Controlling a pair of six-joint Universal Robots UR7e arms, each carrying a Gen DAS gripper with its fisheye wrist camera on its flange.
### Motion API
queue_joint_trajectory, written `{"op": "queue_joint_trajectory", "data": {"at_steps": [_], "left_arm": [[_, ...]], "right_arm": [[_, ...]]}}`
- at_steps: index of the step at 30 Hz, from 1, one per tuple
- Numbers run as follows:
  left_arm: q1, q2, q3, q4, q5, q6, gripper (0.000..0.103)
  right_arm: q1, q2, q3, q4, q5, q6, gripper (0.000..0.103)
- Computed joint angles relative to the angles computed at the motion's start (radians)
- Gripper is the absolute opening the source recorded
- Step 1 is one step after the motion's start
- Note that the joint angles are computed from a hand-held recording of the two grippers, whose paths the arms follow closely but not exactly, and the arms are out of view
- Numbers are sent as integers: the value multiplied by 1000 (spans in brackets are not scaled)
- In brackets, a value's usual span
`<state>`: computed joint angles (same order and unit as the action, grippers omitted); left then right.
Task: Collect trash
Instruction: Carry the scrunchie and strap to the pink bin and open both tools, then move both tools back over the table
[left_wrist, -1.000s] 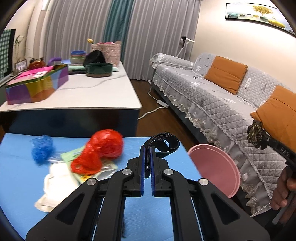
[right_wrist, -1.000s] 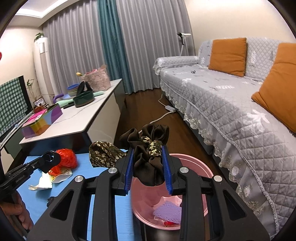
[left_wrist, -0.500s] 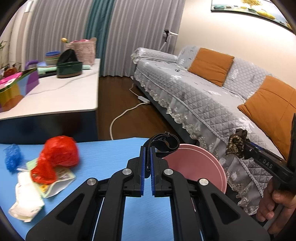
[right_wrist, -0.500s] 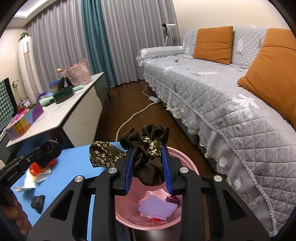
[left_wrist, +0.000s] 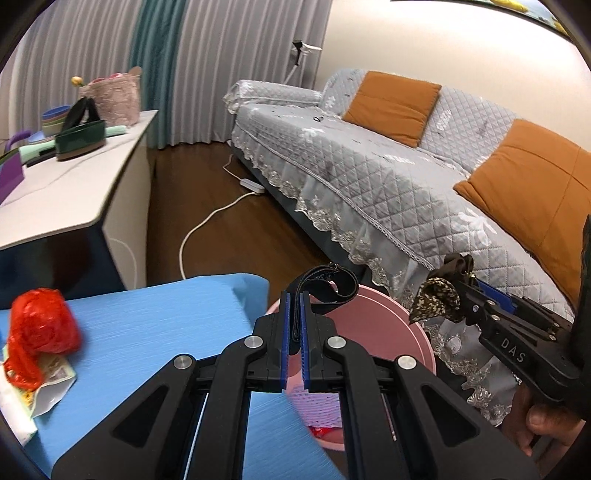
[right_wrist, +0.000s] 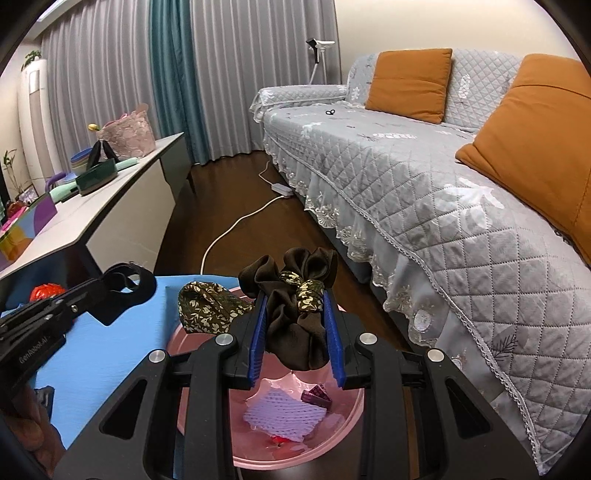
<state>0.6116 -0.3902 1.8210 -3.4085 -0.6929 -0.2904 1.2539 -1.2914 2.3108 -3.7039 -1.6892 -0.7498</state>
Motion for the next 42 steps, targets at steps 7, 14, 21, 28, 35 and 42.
{"op": "queue_joint_trajectory", "data": {"at_steps": [7,14,21,28,35,42], "left_arm": [[33,21,-53,24,-72,24,8],[47,-4,-29,25,-110,-26,32],[-7,-79,98,-9,-53,-71,32],[-94,-194,287,-44,30,-154,32],[-173,-357,499,-11,141,-264,32],[-199,-604,676,186,275,-391,32]], "right_arm": [[2,24,-21,-13,-33,9,43],[11,43,-31,-40,-69,23,61],[30,32,-17,-29,-51,38,61],[86,15,46,-24,-12,44,58],[167,10,135,-53,52,33,50],[243,91,206,-84,104,-8,48]]}}
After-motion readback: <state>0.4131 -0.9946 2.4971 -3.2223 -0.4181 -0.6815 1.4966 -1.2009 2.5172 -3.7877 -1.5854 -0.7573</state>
